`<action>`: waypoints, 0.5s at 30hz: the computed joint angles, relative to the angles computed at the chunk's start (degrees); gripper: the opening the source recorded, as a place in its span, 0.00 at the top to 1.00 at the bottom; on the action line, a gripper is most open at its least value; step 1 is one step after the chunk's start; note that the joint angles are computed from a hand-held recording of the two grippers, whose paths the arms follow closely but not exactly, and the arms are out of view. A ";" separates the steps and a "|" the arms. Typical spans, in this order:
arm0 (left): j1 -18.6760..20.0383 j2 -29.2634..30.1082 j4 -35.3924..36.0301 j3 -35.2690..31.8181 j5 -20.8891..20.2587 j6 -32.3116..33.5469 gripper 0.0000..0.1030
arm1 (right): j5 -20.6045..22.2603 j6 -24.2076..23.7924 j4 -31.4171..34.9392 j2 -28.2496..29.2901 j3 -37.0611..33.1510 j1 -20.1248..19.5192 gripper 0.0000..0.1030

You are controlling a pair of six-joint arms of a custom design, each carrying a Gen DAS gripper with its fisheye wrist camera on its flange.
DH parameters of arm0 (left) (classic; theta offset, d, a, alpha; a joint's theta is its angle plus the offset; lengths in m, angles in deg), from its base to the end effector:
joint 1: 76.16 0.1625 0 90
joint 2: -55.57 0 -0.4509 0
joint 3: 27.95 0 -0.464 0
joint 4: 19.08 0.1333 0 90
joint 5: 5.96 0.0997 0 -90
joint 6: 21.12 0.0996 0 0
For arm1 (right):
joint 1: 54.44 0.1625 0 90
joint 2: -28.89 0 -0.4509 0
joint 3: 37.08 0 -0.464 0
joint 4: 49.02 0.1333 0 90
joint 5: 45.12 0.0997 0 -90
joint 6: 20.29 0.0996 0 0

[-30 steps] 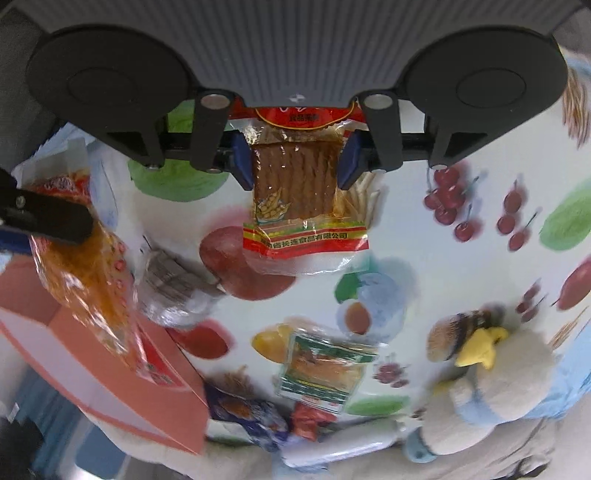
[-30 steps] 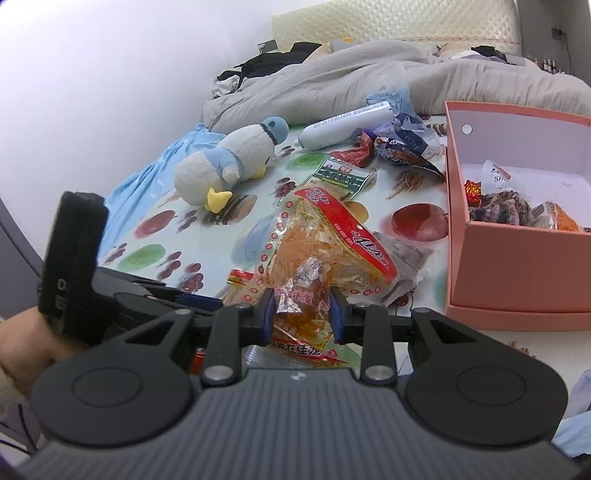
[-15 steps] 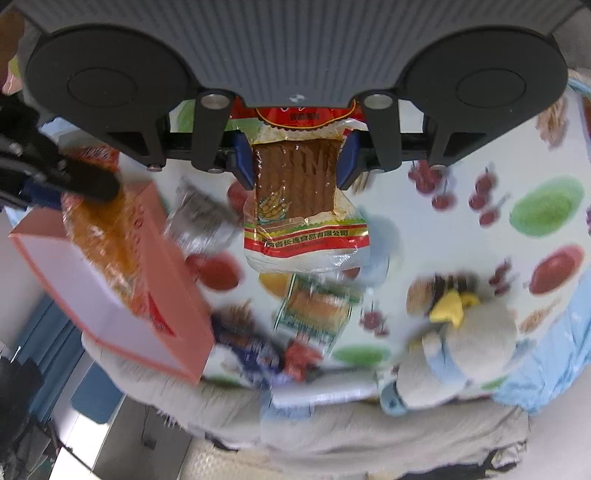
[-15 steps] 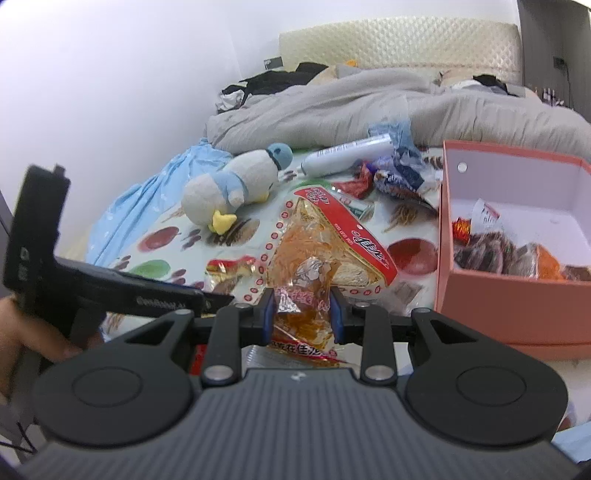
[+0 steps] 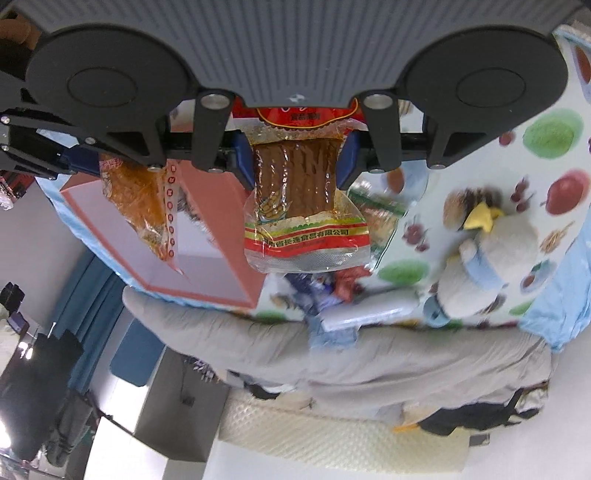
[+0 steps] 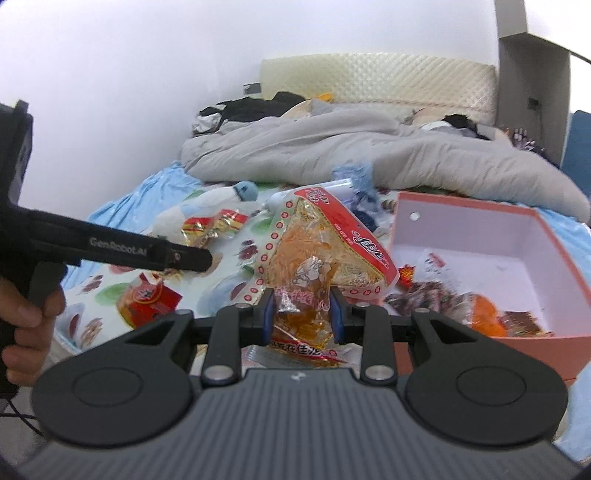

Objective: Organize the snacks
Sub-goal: 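Lift both held packets and carry them over the pink box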

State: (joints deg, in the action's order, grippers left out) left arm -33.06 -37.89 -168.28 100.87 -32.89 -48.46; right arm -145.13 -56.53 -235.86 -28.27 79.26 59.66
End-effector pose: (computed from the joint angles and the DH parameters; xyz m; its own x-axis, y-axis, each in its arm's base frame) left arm -0.1846 -0.4769 0.3431 -0.8153 -0.2120 -0.5388 0.3303 0.5940 -0.7336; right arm 0.3595 -0.5196 0.1261 -0.5689 -0.6733 0.4722 -0.8178 0.4024 -0.4114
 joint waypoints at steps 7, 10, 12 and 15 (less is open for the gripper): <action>-1.11 3.63 -5.27 -1.57 -2.18 4.01 0.49 | -1.93 -1.48 -2.08 -2.04 1.14 -0.66 0.69; -1.10 5.21 -7.70 -2.32 -3.44 5.67 0.49 | -2.99 -1.39 -3.07 -2.85 1.57 -1.05 0.69; -1.17 6.31 -9.00 -2.93 -4.11 7.09 0.49 | -3.92 -1.31 -4.39 -3.34 1.93 -1.36 0.69; -1.22 8.51 -11.11 -4.13 -5.10 9.53 0.49 | -4.62 -1.41 -6.35 -4.06 2.53 -1.89 0.69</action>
State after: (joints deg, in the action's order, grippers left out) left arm -34.28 -29.38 -179.39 96.75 -37.99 -38.93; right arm -149.74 -57.93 -242.21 -32.33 81.79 57.77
